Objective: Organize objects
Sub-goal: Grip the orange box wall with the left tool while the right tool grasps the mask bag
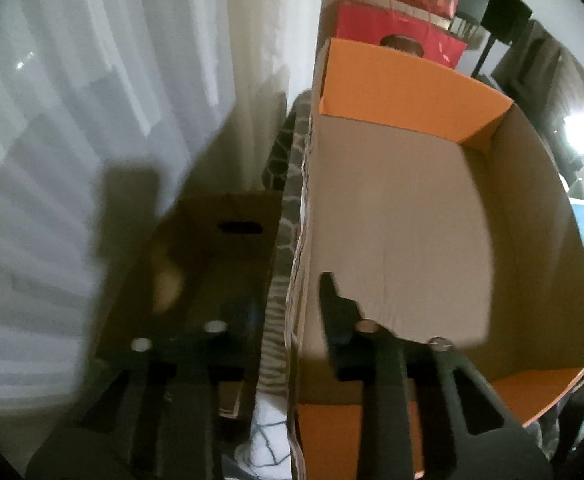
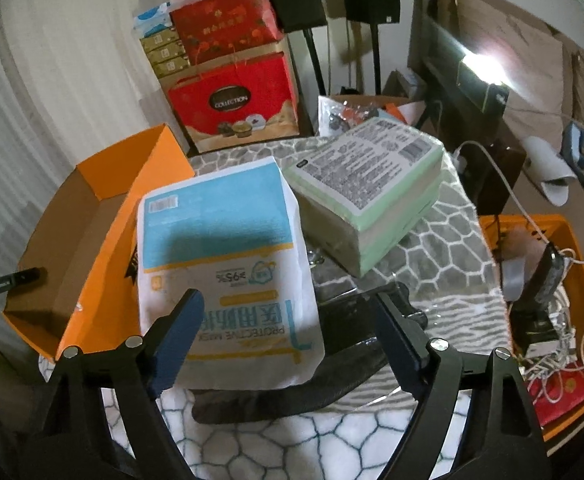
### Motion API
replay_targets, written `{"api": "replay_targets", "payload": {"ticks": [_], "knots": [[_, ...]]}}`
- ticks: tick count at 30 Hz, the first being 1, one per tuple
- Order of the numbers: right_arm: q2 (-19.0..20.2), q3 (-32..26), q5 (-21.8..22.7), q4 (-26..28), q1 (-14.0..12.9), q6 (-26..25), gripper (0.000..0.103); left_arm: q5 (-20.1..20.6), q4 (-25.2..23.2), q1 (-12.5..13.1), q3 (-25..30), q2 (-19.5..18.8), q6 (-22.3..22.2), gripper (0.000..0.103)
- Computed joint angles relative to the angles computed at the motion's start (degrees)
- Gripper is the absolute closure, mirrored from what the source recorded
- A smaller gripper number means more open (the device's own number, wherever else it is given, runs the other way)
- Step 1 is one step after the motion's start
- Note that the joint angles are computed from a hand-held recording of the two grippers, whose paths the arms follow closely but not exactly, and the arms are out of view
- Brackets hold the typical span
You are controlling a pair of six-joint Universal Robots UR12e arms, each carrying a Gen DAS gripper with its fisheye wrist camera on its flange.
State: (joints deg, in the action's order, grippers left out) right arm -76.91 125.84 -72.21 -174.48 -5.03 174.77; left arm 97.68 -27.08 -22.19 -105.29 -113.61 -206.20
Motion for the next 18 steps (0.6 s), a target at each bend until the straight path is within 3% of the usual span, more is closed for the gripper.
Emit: {"api": "replay_targets", "payload": {"ticks": [3, 7, 15, 16, 18], "knots": [[1.11, -0.63, 2.22, 0.87, -0.65, -0.75, 0.018, 0.23, 0.17, 0.06, 0.34, -0.77, -0.09, 0.087], [2.59, -1.6, 3.83, 1.4, -1.09, -1.85, 0.018, -3.16, 0.78, 0.85, 0.12, -1.28, 0.72, 0.098], [4.99, -3.6, 7.55, 4.73, -1.84, -5.02, 0.019, -3.31, 0.27, 0.71, 0.28, -1.4, 3.01, 0.099], [5.15, -3.75, 8.2, 5.25, -1.95, -5.34, 0.021, -3.41, 0.3, 0.72, 0.25, -1.38, 3.2, 0.099], [5.25, -3.91, 10.1, 6.39, -2.22, -6.13, 0.035, -3.55, 0.32, 0.76, 0.23, -1.34, 3.34, 0.099]]}}
